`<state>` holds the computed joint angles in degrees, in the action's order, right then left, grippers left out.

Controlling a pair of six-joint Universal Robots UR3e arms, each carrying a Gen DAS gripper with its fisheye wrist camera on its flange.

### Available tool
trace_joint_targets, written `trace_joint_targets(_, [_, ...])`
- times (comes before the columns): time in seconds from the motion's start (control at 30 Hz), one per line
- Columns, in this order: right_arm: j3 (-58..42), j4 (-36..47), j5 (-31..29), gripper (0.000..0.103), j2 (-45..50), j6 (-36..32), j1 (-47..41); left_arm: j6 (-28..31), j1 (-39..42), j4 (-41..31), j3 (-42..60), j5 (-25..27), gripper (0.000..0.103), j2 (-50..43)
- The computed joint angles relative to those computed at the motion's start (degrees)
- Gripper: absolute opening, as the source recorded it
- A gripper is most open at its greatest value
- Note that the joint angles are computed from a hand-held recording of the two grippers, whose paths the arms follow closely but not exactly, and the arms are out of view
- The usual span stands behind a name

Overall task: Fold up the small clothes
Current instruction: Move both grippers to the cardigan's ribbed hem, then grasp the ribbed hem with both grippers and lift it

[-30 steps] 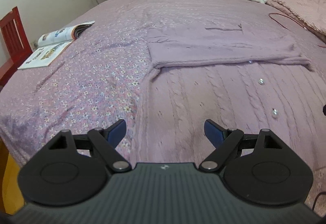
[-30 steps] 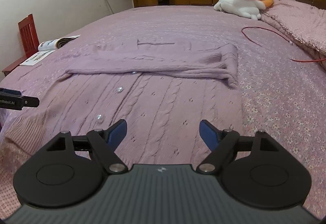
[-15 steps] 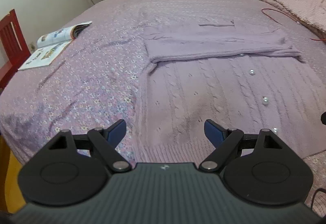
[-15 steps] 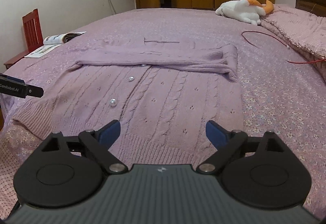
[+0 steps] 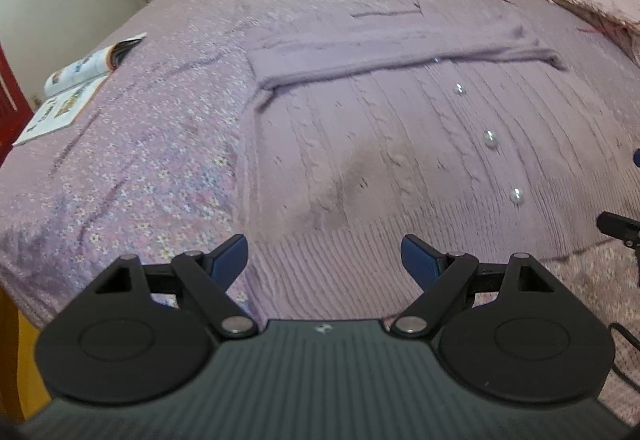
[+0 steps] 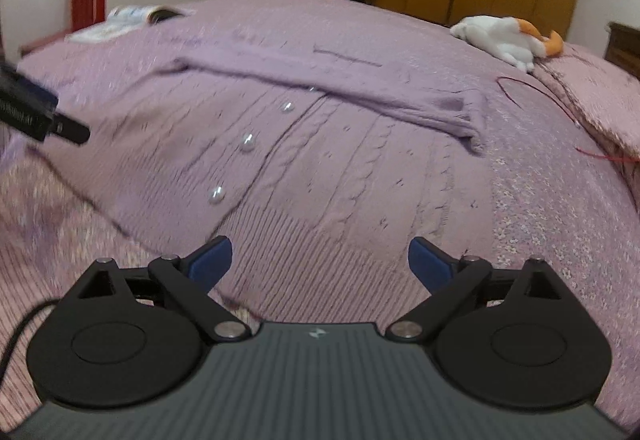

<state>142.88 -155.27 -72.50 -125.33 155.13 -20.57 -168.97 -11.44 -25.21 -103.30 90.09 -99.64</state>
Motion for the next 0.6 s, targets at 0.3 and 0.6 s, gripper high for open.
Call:
trace_joint_targets(0.3, [-0.42, -8.49, -11.62, 0.102, 10.81, -4.18, 11.77, 10.70, -3.83, 0.81, -2.02, 3.09, 0.085, -1.69])
trace_joint_targets(0.6, [-4.12, -11.82, -21.57, 0.102, 21.65, -2.86, 18.55, 20.23, -10.96, 15.62, -5.11, 14.47, 0.100, -10.77])
